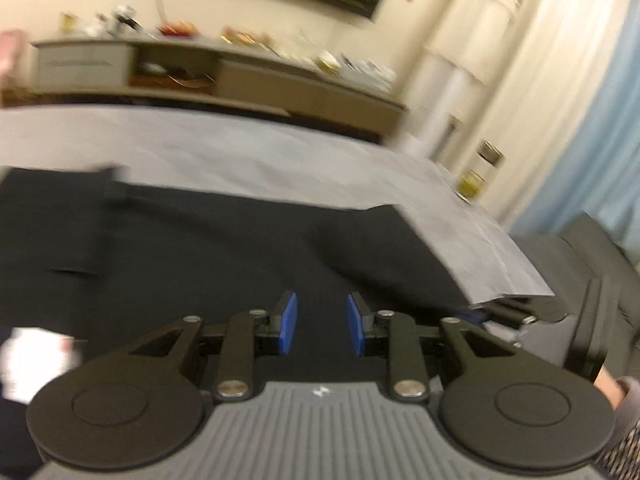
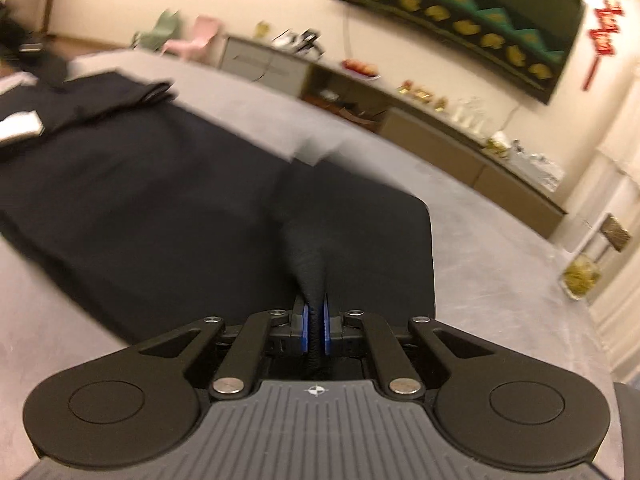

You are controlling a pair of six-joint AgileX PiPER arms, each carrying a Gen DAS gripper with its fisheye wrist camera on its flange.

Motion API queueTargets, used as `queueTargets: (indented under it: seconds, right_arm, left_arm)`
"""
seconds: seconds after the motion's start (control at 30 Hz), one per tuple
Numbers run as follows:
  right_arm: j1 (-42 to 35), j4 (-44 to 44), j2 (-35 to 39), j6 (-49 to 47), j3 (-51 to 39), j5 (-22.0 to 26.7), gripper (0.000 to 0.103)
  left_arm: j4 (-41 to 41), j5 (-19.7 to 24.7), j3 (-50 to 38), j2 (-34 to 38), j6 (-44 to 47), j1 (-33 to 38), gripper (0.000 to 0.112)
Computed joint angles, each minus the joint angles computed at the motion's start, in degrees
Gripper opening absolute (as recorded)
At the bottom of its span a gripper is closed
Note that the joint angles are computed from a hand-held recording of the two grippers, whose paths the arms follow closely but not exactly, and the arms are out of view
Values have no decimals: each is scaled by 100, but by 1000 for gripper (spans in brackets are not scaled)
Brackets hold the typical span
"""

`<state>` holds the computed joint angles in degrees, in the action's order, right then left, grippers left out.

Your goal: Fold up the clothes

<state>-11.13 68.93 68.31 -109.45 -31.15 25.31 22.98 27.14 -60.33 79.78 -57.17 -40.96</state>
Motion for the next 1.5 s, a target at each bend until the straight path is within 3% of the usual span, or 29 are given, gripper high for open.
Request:
queueTargets:
  seconds: [0.1, 0.2, 0.3, 0.4, 0.5, 0.53, 0.57, 0.67, 0.73, 0.8, 0.9, 0.97, 1.0, 1.03, 1.1, 1.23, 1.27, 1.37, 1.43, 1.47, 1.5]
  right_arm:
    - [71, -225, 95, 348, -78, -1, 6]
    - [-82, -374, 195, 781, -283, 301, 6]
    - [-448, -406, 337, 1143, -496, 1021, 6]
    - [-596, -470, 423, 1384, -598, 1490, 6]
    - [-721, -450, 526, 1458, -663, 1712, 7]
    - [-762, -441, 576, 1508, -700, 1786, 7]
    - [-812, -417, 624, 1547, -738, 1871, 7]
    - [-1072, -249, 773, 1605, -880, 2278, 11]
    - [-1350, -120, 925, 1724, -1032, 2729, 16]
    - [-1671, -401, 1256, 2253, -1494, 3513, 60]
    - [-2176, -292, 1533, 2749, -1897, 4188, 59]
    - [-2191, -375, 1575, 3033, -1980, 3876, 53]
    - [-2045, -539, 1558, 3143, -1967, 3509, 45]
    - [-1835, -803, 1561, 3286, -1936, 3149, 42]
    - [-1420, -1302, 1585, 3552, -1856, 2550, 40]
    - [-1386, -1309, 1318, 3262, -1614, 2232, 40]
    - [-1478, -1209, 1290, 3175, -1583, 2191, 41]
    - [-1563, -981, 1265, 2981, -1515, 1841, 64]
    - [-1391, -1138, 1328, 3090, -1454, 1490, 63]
    - [-1336, -1198, 1354, 3048, -1415, 1402, 57]
    - [-1304, -1199, 1352, 2926, -1347, 1336, 36]
  left_arm:
    - [-1157, -510, -623, 970, 779, 124, 37]
    - [-2033, -829, -1123, 1679, 1256, 209, 53]
    - [-2093, -734, -1626, 2190, 1031, 245, 61]
    - [-1903, -428, -2147, 2650, 698, 368, 62]
    - [-1990, -522, -2373, 2954, 673, 450, 52]
    - [-1811, -516, -2464, 3029, 614, 436, 28]
    - [-1402, -435, -2603, 3105, 410, 384, 12]
    - [-112, -237, -2851, 3167, -344, 238, 6]
    - [301, 16, -2839, 3113, -695, 222, 5]
    - [519, 333, -2784, 3083, -896, 226, 5]
    - [382, 224, -2466, 2923, -917, 339, 11]
    - [233, 83, -2293, 2798, -843, 388, 20]
    - [190, 29, -2223, 2747, -785, 371, 22]
    - [139, 70, -2220, 2737, -667, 329, 22]
    - [194, 548, -2450, 2881, -428, 138, 22]
    - [533, 761, -2354, 2833, -598, -85, 20]
    - [444, 742, -2322, 2802, -487, -69, 20]
    - [316, 829, -2311, 2763, -136, -61, 20]
    - [300, 1024, -2392, 2722, -64, -77, 20]
    - [407, 1127, -2422, 2659, -204, -101, 20]
    - [510, 1233, -2454, 2598, -337, -126, 20]
